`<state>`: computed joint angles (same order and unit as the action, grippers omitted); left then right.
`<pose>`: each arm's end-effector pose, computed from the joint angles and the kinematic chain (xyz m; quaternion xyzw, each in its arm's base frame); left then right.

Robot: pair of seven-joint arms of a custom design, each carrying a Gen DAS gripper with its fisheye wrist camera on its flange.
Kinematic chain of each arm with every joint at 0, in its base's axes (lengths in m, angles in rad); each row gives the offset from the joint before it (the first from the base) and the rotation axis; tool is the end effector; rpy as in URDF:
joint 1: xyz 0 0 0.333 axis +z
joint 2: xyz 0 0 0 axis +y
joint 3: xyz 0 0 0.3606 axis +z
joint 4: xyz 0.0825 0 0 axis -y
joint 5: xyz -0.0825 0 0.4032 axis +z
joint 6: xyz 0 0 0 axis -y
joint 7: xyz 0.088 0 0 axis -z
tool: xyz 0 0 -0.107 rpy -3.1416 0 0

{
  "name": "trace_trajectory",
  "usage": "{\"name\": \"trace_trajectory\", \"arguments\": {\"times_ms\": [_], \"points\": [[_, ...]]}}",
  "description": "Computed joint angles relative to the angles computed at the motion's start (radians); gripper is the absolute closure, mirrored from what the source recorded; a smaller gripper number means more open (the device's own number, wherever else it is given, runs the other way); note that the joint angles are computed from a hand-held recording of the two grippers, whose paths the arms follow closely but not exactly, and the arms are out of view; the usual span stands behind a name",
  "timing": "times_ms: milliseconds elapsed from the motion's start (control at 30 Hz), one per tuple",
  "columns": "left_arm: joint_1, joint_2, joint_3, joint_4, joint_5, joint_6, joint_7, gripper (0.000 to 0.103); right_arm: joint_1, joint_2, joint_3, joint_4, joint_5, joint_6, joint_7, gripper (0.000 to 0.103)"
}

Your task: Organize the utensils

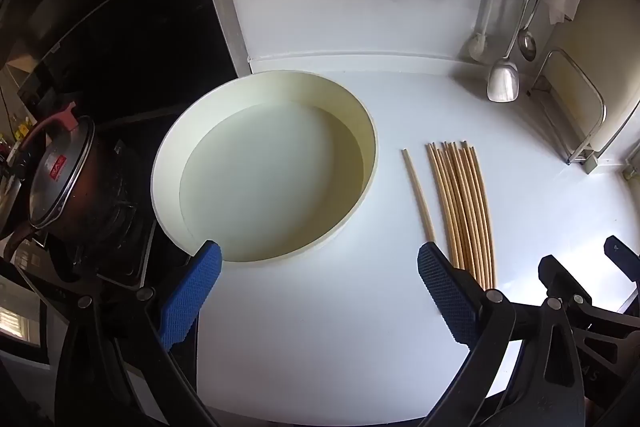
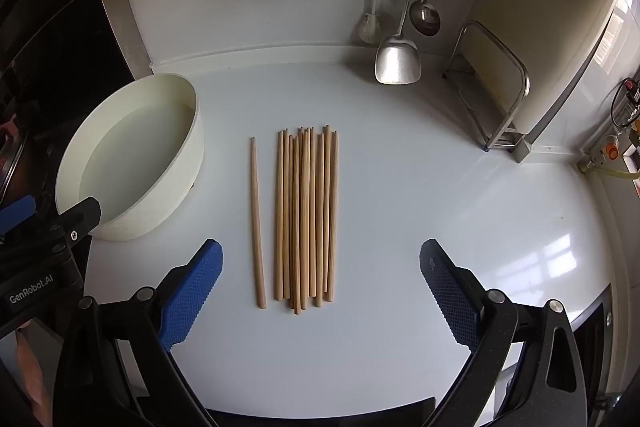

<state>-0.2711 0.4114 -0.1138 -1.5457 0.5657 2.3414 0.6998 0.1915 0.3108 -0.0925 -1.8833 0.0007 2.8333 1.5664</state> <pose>0.7003 -0.2593 0.4923 -0.7379 0.6124 -0.1512 0.2400 0.6946 0.0754 0.4502 -0.7091 0.6309 -0.2211 0.2244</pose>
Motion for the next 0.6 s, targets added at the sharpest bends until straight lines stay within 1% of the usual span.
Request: {"name": "trace_trajectory", "arguments": {"times_ms": [67, 100, 400, 600], "points": [[0.000, 0.000, 0.000, 0.000, 0.000, -0.001, 0.000, 0.006, 0.005, 0.002, -0.003, -0.004, -0.005, 0.008, 0.006, 0.008], [0.001, 0.000, 0.000, 0.001, -0.002, -0.002, 0.001, 0.006, -0.003, -0.001, 0.002, 0.001, 0.005, -0.009, -0.004, 0.008], [0.009, 0.000, -0.001, 0.010, -0.015, -0.010, 0.017, 0.006, -0.001, 0.001, 0.001, 0.005, 0.002, -0.013, 0.001, 0.008], [0.004, -0.005, 0.000, -0.002, -0.004, -0.005, 0.007, 0.006, -0.001, -0.004, 0.002, 0.000, 0.001, -0.013, 0.002, 0.008]]}}
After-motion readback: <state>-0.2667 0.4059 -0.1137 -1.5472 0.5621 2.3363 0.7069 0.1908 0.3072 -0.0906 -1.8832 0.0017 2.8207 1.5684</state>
